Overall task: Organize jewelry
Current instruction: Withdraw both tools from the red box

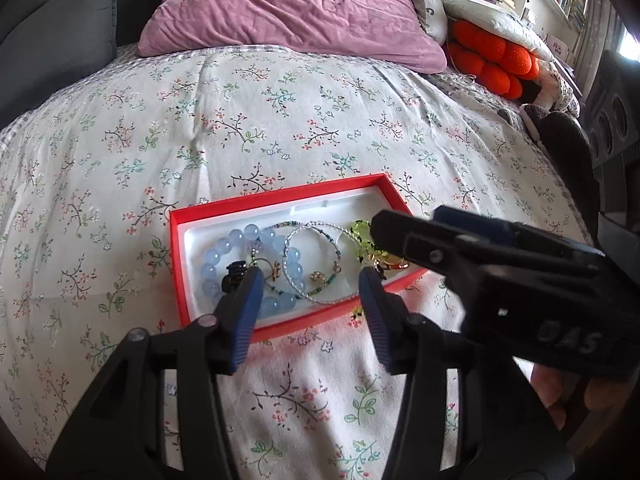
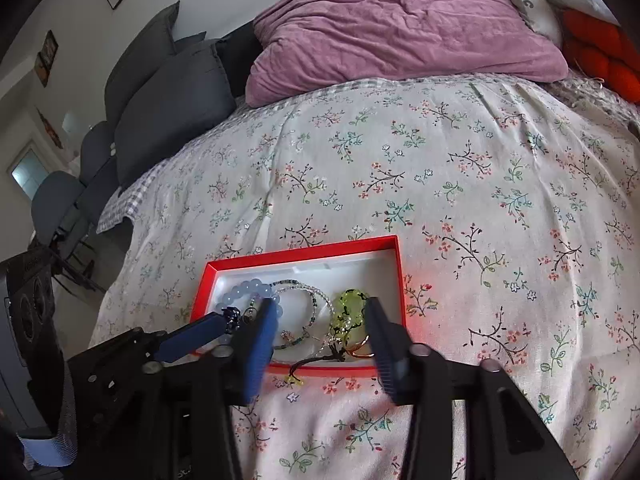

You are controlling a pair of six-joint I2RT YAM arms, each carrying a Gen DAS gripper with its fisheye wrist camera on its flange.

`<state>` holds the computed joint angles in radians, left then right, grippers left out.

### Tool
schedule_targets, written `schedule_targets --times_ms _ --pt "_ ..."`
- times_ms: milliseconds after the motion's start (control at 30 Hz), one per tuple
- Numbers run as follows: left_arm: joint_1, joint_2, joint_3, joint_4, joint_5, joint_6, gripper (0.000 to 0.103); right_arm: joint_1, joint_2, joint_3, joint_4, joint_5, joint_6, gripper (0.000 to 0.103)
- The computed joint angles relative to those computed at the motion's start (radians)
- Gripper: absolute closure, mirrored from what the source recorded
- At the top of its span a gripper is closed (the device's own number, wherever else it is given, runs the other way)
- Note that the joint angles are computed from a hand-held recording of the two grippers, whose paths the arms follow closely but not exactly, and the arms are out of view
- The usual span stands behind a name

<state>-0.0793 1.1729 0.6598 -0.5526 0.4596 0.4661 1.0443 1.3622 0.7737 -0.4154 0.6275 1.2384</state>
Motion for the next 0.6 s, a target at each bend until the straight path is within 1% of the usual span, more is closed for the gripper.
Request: schedule_targets --times_ms 33,100,133,200,267,333,367,433,467,500,533,600 --pt "0.003 -0.014 -0.002 -0.009 -0.004 0.003 0.046 0.011 -0.01 -0.002 -0.009 0.019 0.013 0.03" --pt "0.005 -0.048 -0.008 -0.029 -0.024 0.01 0.036 0.026 -0.028 0.003 -0.045 0.039 0.033 0.03" --pt "0.008 -0.063 -0.012 -0.037 -0.029 0.015 0.034 0.029 -0.036 0.008 -0.068 0.041 0.047 0.03" --pt "0.017 -0.092 -0.02 -0.06 -0.044 0.027 0.026 0.044 -0.05 0.013 -0.116 0.051 0.086 0.03" --pt "0.036 -0.109 -0.024 -0.1 -0.042 0.043 0.024 0.059 -0.052 0.026 -0.172 0.055 0.128 0.026" --pt "0.045 -0.123 -0.028 -0.137 -0.061 0.052 0.022 0.075 -0.045 0.04 -0.223 0.057 0.166 0.019" --pt "0.053 -0.134 -0.032 -0.156 -0.071 0.057 0.02 0.085 -0.035 0.055 -0.261 0.056 0.19 0.017" --pt "0.075 -0.161 -0.041 -0.182 -0.078 0.066 0.013 0.106 -0.013 0.081 -0.33 0.051 0.23 0.014" --pt "0.09 -0.18 -0.046 -0.194 -0.082 0.069 0.004 0.118 -0.003 0.092 -0.359 0.052 0.249 0.012" --pt "0.109 -0.199 -0.048 -0.205 -0.084 0.073 0.0 0.131 0.011 0.105 -0.386 0.054 0.271 0.005" --pt "0.131 -0.216 -0.051 -0.214 -0.078 0.081 0.0 0.145 0.022 0.116 -0.414 0.054 0.293 0.0" --pt "0.175 -0.232 -0.05 -0.235 -0.078 0.101 0.0 0.178 0.047 0.14 -0.472 0.061 0.337 0.0"
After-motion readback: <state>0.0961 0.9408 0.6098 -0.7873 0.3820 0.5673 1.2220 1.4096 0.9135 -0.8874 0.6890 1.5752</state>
